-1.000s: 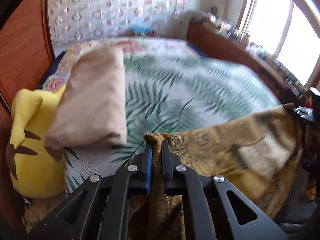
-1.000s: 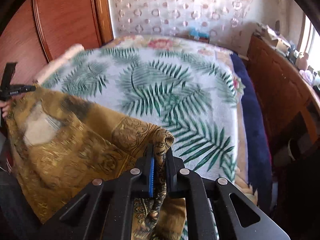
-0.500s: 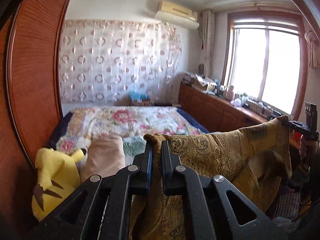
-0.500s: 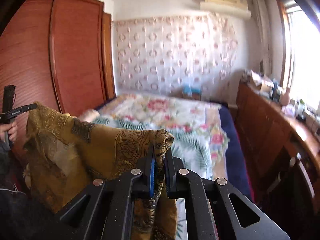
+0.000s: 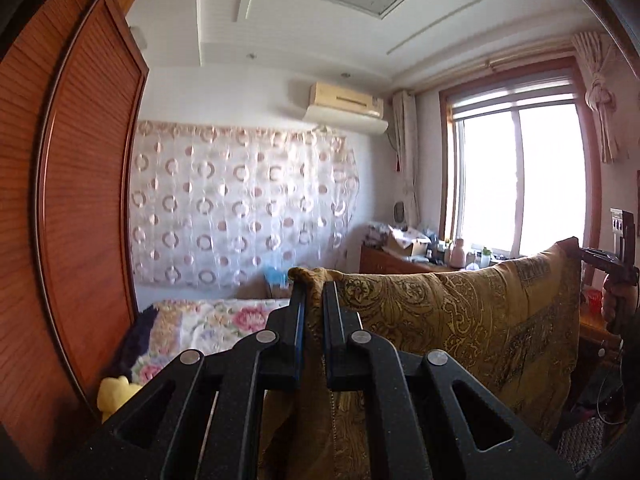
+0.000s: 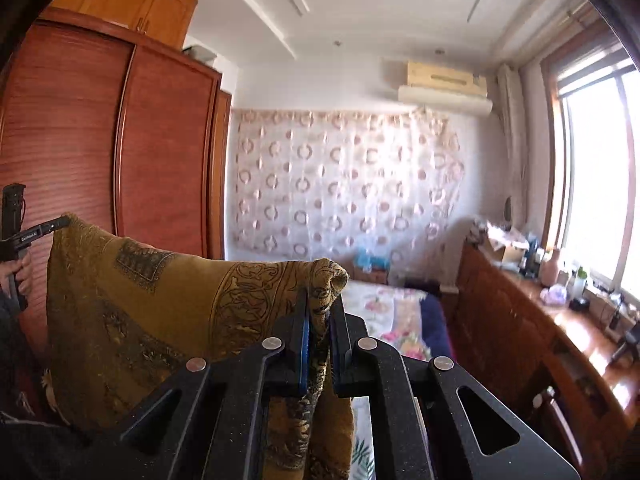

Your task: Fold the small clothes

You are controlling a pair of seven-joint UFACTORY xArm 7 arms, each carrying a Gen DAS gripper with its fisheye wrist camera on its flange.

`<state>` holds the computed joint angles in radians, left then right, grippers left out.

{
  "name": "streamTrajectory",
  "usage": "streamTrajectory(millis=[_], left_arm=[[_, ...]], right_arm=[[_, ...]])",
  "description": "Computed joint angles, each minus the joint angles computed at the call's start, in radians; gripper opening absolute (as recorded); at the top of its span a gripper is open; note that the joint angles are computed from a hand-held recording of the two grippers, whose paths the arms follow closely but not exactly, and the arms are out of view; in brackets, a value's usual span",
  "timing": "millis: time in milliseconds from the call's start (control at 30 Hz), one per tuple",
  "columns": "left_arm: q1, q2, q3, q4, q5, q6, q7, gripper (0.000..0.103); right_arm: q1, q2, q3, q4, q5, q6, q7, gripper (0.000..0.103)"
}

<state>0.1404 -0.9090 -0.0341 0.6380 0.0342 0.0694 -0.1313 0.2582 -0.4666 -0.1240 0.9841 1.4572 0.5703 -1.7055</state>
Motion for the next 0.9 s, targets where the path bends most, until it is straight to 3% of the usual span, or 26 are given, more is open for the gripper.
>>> streamTrajectory(millis=[133, 267, 367, 467, 633, 767, 800, 900], left_arm=[[0.035, 0.048, -0.006, 0.061, 0.013, -0.026, 0.01, 0.008], [0.145, 0.16, -0.055, 0.109, 0.041, -0.058, 0.0, 0.008], [0.146, 0.28, -0.037, 0.128, 0.044, -0.087, 0.003, 0.008], [0.156, 0.373, -0.034, 0.138, 0.046, -0.12, 0.005, 0.008], [0.205, 0.58, -0.06, 0.207, 0.059, -0.162, 0.009, 0.008], [0.258, 0.737, -0.101, 0.294, 0.097, -0.129, -0.034, 0.008], [0.291, 0.77, -0.127, 0.316, 0.134, -0.117, -0.075, 0.008], [0.368, 0.844, -0.186, 0.372, 0.315, -0.093, -0.242, 0.008]], right_arm=[[0.005, -0.019, -0.001, 0.022, 0.024, -0.006, -0.019, 0.007], [0.013, 0.055, 0.018, 0.078, 0.05, -0.021, -0.022, 0.007], [0.01, 0.184, 0.052, 0.148, 0.072, -0.054, -0.052, 0.007], [-0.014, 0.333, 0.103, 0.254, 0.014, -0.093, 0.006, 0.007], [-0.041, 0.596, 0.192, 0.466, -0.176, -0.179, 0.19, 0.007], [-0.003, 0.785, 0.19, 0.638, -0.486, -0.205, 0.5, 0.007], [0.024, 0.826, 0.17, 0.685, -0.578, -0.2, 0.593, 0.007], [0.052, 0.893, 0.146, 0.785, -0.718, -0.157, 0.758, 0.007]])
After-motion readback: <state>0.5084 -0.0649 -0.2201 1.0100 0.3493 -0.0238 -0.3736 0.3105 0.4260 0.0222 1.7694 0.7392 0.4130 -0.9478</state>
